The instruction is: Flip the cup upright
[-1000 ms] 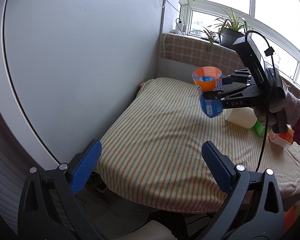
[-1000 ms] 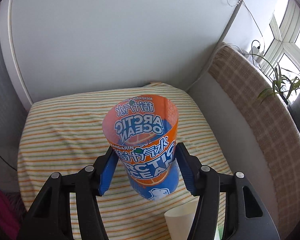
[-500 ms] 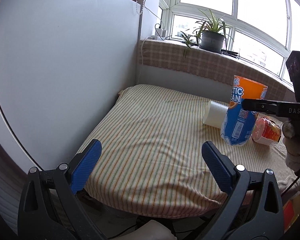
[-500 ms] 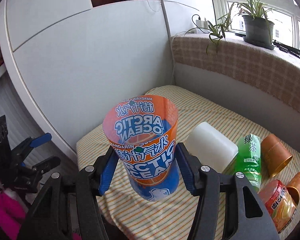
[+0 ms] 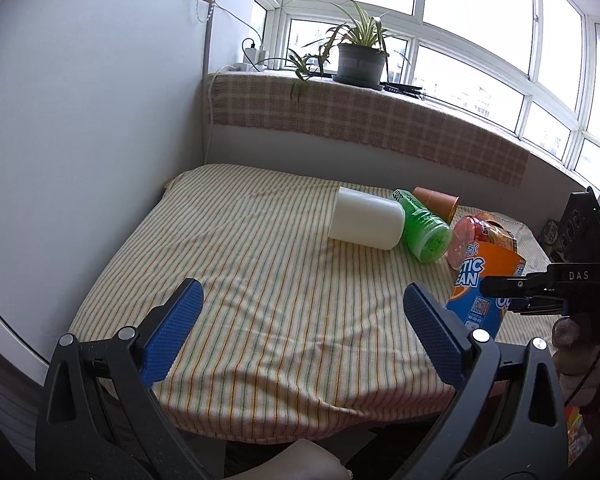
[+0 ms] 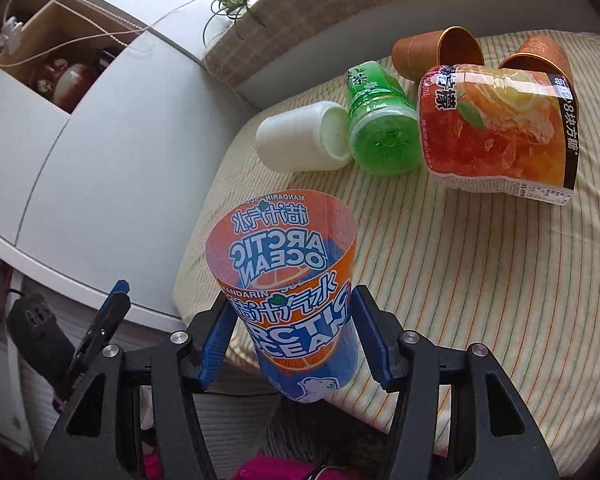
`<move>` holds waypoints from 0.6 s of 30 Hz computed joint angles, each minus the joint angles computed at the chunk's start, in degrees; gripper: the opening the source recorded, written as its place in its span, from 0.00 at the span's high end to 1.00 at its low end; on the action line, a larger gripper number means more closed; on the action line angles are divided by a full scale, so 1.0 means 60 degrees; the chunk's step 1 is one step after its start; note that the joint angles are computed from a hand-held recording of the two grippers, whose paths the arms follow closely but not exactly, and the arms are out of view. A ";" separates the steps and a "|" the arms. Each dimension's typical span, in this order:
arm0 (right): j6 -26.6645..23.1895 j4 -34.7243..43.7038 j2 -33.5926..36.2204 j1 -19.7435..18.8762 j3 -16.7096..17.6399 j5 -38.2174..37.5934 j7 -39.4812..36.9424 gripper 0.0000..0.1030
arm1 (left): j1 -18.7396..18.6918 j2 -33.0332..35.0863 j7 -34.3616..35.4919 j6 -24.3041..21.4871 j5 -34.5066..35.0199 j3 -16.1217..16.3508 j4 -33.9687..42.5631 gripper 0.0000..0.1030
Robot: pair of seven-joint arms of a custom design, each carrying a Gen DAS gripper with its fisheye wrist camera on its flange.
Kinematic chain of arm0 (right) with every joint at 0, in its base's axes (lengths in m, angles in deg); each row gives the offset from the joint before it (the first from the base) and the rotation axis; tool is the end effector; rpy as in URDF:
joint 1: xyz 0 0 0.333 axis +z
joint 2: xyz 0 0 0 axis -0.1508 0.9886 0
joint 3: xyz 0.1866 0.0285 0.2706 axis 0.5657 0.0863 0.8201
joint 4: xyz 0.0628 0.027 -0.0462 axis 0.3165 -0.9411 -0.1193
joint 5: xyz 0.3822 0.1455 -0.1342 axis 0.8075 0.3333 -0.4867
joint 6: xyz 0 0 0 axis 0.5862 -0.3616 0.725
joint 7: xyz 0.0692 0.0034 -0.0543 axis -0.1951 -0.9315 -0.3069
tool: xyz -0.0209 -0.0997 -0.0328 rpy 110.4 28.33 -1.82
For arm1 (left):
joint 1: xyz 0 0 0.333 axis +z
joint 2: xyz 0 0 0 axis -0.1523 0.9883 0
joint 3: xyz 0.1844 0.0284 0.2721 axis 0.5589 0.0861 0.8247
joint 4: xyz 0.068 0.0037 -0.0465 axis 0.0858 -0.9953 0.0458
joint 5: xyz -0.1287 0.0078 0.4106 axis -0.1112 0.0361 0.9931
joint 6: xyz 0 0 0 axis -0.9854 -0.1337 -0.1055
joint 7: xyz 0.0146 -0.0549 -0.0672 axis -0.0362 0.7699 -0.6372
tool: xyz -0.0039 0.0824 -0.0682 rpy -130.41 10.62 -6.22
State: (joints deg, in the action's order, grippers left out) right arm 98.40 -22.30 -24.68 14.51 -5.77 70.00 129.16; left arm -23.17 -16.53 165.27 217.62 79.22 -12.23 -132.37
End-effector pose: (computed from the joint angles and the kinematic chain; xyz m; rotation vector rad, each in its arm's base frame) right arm 0.6072 0.3290 0.5250 -1.1757 1.8913 -0.0058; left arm 0.6529 -0.3503 0.5739 -1.2861 2.1382 -1.2300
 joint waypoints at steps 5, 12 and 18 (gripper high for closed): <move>0.0311 -0.0049 0.0086 -0.0016 -0.0040 0.0201 0.0145 0.45 | -0.0119 -0.0007 -0.0096 -0.0147 0.0084 0.0013 0.0050 0.01; 0.0087 0.0186 0.0279 0.0323 -0.0540 -0.0903 0.1333 0.43 | -0.0220 -0.0013 -0.0310 -0.0206 0.0283 0.0083 0.0106 0.01; -0.0179 0.0329 0.0357 0.0587 -0.0930 -0.1960 0.2329 0.39 | -0.0184 0.0081 -0.0239 -0.0345 0.0135 -0.0022 0.0231 0.01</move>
State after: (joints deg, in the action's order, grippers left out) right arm 97.32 -20.32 -22.54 18.03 -11.35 58.24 143.14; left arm -24.27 -16.04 163.84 215.55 80.03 -12.36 -130.98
